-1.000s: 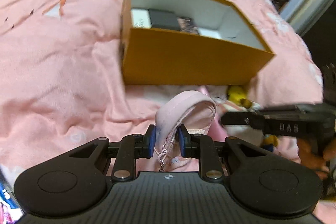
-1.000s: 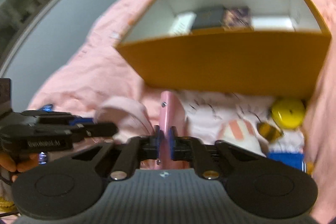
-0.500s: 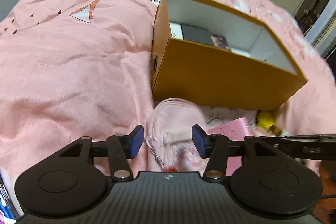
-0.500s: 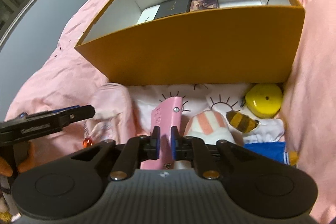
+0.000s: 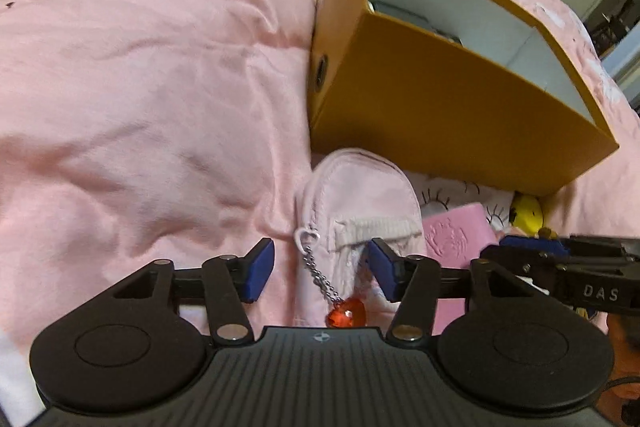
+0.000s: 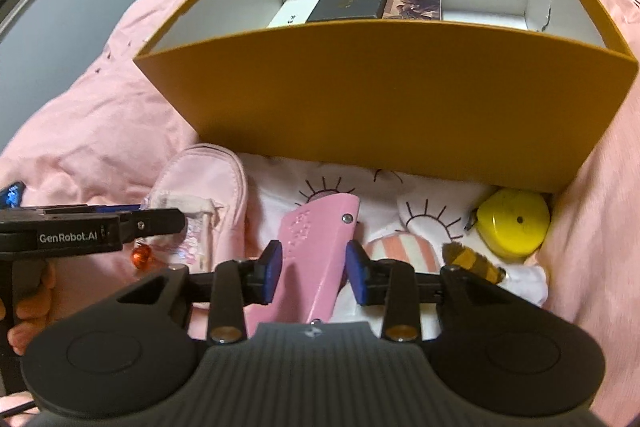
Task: Organize objects
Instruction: 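Lift and carry the pink backpack and pink card holder over the orange box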
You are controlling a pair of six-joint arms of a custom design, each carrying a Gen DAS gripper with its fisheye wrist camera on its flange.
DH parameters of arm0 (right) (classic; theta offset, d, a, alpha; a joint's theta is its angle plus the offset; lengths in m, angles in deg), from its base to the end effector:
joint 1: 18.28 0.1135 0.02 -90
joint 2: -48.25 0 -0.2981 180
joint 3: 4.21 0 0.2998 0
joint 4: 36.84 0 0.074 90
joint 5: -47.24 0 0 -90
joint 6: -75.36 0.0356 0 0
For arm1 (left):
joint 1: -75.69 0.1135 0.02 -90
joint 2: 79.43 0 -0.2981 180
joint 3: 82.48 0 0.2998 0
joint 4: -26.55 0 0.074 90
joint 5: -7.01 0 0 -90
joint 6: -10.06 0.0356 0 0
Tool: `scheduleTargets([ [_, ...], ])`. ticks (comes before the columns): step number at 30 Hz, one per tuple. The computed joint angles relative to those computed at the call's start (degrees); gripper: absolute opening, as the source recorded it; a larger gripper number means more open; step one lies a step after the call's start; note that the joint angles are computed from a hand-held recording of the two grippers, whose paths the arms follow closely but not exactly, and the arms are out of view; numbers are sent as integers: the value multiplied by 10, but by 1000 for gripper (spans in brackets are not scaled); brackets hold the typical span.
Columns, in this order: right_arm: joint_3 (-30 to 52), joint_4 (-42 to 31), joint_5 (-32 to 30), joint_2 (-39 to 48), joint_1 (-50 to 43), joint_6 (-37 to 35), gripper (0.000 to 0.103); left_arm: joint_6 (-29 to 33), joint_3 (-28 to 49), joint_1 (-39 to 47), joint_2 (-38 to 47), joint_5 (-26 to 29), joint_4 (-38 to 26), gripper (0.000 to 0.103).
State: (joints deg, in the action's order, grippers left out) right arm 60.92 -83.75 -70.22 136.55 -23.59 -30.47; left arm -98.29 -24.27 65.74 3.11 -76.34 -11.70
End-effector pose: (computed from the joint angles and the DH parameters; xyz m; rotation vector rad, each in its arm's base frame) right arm 0.3229 -0.0135 0.1942 -0.3579 2.6414 0.5538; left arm 0.2995 -0.0567 0.1885 -0.1589 2.6841 -0.3118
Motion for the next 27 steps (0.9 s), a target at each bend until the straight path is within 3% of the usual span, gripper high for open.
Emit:
scheduleTargets([
  [4, -4, 17, 30, -1, 18, -12, 38, 1, -3, -1, 5, 7, 10, 49],
  [9, 28, -9, 47, 28, 38, -41, 48, 5, -7, -2, 3, 6, 15, 45],
  [13, 52, -28, 85, 52, 66, -45, 48, 10, -8, 0, 2, 10, 15, 40],
  [17, 58, -45, 77, 54, 61, -17, 33, 11, -14, 6, -1, 16, 23, 31],
  [21, 43, -71, 29, 9, 36, -11, 22, 13, -24, 5, -19, 19, 33, 25],
  [27, 31, -101, -21, -76, 3, -30, 19, 6, -36, -14, -72, 11, 36, 21],
])
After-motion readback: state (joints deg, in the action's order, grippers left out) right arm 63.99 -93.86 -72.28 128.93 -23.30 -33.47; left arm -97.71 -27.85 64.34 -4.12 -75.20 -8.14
